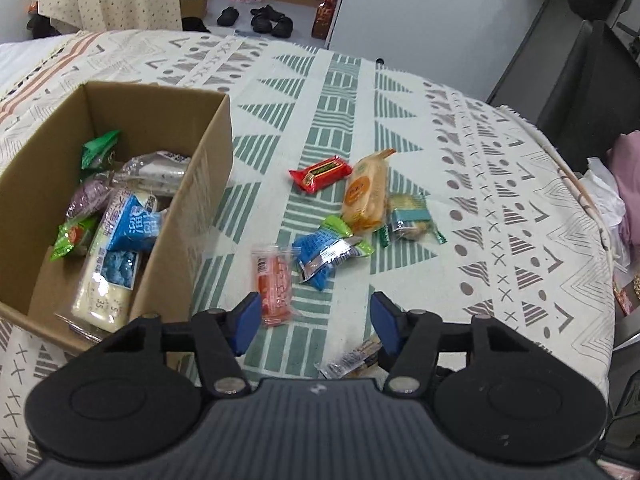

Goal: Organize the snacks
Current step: 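Grasp the orange sausage packet with the left tool while the right tool grasps the clear biscuit packet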

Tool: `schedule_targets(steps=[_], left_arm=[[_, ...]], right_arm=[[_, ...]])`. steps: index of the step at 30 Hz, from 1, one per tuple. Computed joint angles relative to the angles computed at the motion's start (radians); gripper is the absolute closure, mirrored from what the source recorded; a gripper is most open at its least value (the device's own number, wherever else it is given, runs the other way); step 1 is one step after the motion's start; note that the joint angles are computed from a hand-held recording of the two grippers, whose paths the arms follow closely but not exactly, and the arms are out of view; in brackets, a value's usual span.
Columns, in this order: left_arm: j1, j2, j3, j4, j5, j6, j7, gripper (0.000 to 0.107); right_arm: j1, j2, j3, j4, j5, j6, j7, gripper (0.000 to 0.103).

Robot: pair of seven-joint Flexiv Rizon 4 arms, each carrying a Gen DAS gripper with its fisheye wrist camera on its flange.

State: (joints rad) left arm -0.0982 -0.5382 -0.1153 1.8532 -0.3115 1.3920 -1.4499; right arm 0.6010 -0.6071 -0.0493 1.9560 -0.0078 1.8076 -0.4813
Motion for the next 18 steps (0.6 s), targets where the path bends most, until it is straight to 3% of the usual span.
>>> schedule_targets(steps=[4,5,8,11,14,18], left_arm=[[-0.005,-0.01,0.002,-0.008,-0.007,0.006,-0.019,0.052],[-0.013,-0.016,0.012,-0.016,-0.001,0.005,-0.027,0.052],[-0.024,-0.034,0.028,-0.038,0.012,-0.015,-0.045,0.053],[-0.034,-0.052,0.04,-0.06,0.023,-0.032,-0.067,0.055],[-0.051,-0.067,0.06,-0.079,0.043,-0.025,-0.094,0.056],[-0.121,-0.096,0.154,-0.122,0.113,-0.017,-0.177,0.061]], right_arm=[[-0.06,-0.035,0.064,-0.047,-0.032,-0.043,0.002,0.072],[-0.057,-0.039,0.058,-0.055,-0.041,-0.059,0.003,0.077],[-0.026,-0.052,0.013,-0.069,-0.055,-0.062,0.004,0.085],[0.051,-0.049,-0.086,-0.053,-0.054,-0.058,0.006,0.088],[0.077,-0.046,-0.127,-0.04,-0.04,-0.054,0.014,0.088],[0.162,-0.037,-0.238,-0.013,-0.031,-0.076,0.027,0.088]])
